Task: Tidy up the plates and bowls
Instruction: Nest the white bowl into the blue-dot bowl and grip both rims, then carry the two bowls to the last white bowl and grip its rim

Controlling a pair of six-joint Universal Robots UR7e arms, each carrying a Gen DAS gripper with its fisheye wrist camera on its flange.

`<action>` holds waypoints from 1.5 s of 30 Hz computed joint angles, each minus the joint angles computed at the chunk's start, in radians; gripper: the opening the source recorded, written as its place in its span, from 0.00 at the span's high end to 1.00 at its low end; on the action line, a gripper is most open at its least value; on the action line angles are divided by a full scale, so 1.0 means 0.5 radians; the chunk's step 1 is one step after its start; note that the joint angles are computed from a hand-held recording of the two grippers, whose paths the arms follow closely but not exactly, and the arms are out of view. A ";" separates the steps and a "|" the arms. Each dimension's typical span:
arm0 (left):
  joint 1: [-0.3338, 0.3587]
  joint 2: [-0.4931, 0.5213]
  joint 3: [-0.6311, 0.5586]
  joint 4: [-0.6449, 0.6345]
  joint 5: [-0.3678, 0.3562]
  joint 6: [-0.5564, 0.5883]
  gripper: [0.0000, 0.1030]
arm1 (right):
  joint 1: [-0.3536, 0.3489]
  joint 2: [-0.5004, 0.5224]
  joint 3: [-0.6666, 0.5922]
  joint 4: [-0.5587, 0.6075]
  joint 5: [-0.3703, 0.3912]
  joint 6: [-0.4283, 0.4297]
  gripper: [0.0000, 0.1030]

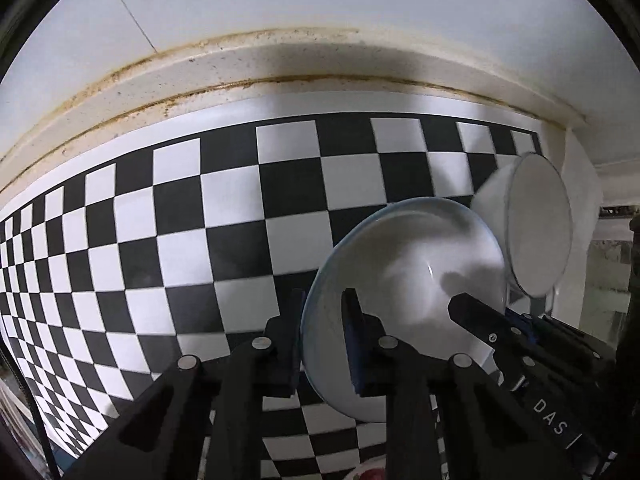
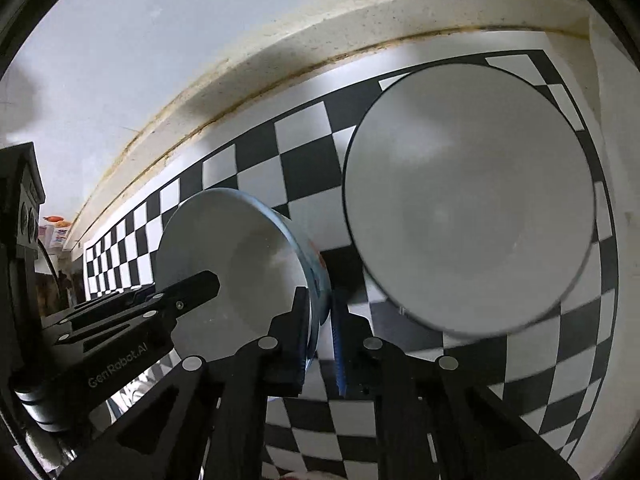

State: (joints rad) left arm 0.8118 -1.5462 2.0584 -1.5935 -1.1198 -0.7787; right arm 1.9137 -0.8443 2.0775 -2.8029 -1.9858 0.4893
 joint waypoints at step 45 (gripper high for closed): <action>-0.989 -0.809 0.496 0.717 -0.608 -0.243 0.85 | 0.719 -0.556 0.868 0.092 0.030 1.017 0.89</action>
